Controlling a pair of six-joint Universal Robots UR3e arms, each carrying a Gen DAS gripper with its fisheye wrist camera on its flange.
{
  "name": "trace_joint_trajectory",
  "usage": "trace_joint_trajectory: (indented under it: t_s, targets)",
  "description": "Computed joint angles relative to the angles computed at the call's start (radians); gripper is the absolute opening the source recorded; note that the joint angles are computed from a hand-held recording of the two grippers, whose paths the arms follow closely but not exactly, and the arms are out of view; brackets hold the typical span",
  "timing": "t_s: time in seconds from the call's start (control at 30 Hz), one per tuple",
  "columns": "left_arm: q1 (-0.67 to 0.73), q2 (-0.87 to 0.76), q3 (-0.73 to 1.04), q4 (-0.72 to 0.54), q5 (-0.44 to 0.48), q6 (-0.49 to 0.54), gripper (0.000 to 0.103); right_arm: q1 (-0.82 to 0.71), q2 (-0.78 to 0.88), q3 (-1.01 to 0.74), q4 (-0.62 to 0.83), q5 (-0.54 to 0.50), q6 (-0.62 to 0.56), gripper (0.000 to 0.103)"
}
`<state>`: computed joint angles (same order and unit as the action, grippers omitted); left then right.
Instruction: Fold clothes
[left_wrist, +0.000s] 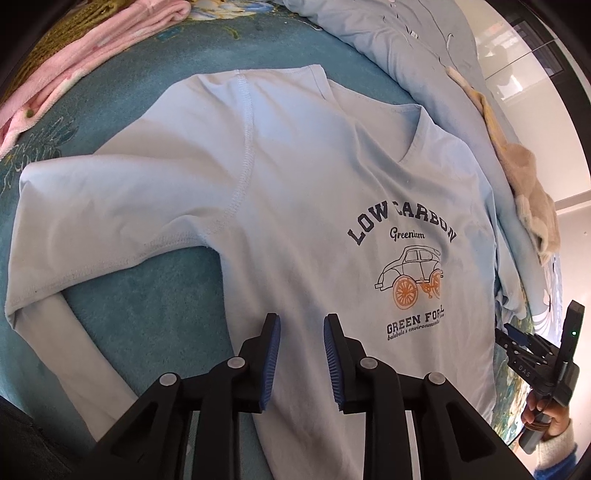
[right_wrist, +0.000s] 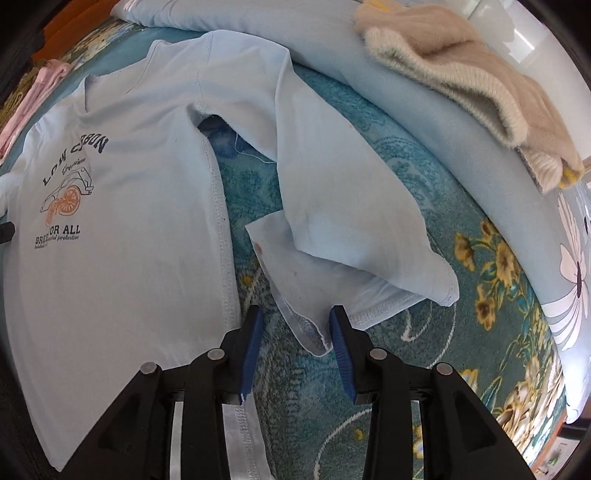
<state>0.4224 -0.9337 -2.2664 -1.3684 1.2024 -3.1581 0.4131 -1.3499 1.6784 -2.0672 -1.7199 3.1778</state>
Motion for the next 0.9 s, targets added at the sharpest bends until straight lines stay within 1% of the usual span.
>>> trace_joint_trajectory:
  t_s: [0.07, 0.1, 0.13, 0.2, 0.3, 0.4, 0.47, 0.5, 0.53, 0.57, 0.63, 0.73, 0.8, 0.83, 0.9]
  targets:
    - [0.005, 0.004, 0.001, -0.007, 0.000, 0.001, 0.028, 0.009, 0.004, 0.004, -0.012, -0.010, 0.016, 0.038]
    - [0.009, 0.009, 0.001, -0.011, -0.001, 0.003, 0.028, 0.007, 0.004, 0.001, -0.011, -0.011, 0.032, 0.031]
    - [0.012, 0.013, 0.002, -0.017, -0.002, 0.004, 0.028, 0.004, 0.004, -0.002, -0.008, -0.011, 0.048, 0.014]
    - [0.022, 0.025, 0.003, -0.028, -0.004, 0.008, 0.028, -0.018, -0.003, -0.018, 0.024, 0.009, 0.084, 0.007]
    - [0.045, 0.058, 0.003, -0.058, -0.014, 0.022, 0.028, -0.098, -0.086, -0.001, 0.050, 0.133, 0.121, 0.006]
    - [0.066, 0.088, 0.006, -0.088, -0.024, 0.035, 0.028, -0.215, -0.232, 0.028, 0.049, 0.280, 0.146, 0.006]
    - [0.080, 0.104, 0.009, -0.104, -0.033, 0.043, 0.028, -0.312, -0.318, 0.000, 0.063, 0.350, 0.155, 0.006]
    - [0.082, 0.109, 0.011, -0.107, -0.038, 0.043, 0.028, -0.373, -0.322, -0.058, 0.076, 0.386, 0.153, 0.006]
    - [0.088, 0.118, 0.013, -0.115, -0.043, 0.047, 0.028, -0.413, -0.330, -0.119, 0.107, 0.395, 0.172, 0.006]
    - [0.097, 0.129, 0.015, -0.125, -0.048, 0.052, 0.028, -0.437, -0.296, -0.190, 0.084, 0.408, 0.195, 0.006]
    - [0.121, 0.157, 0.019, -0.153, -0.062, 0.068, 0.028, -0.466, -0.270, -0.311, 0.107, 0.387, 0.226, 0.006]
    - [0.175, 0.206, 0.027, -0.201, -0.091, 0.097, 0.028, -0.493, -0.269, -0.401, 0.121, 0.399, 0.252, 0.006]
    - [0.267, 0.270, 0.036, -0.299, -0.134, 0.168, 0.028, -0.485, -0.244, -0.460, 0.125, 0.448, 0.293, 0.006]
    - [0.318, 0.300, 0.046, -0.357, -0.158, 0.209, 0.028, -0.475, -0.224, -0.506, 0.152, 0.472, 0.300, 0.006]
    - [0.437, 0.364, 0.073, -0.498, -0.206, 0.307, 0.030, -0.404, -0.156, -0.613, 0.190, 0.478, 0.319, 0.006]
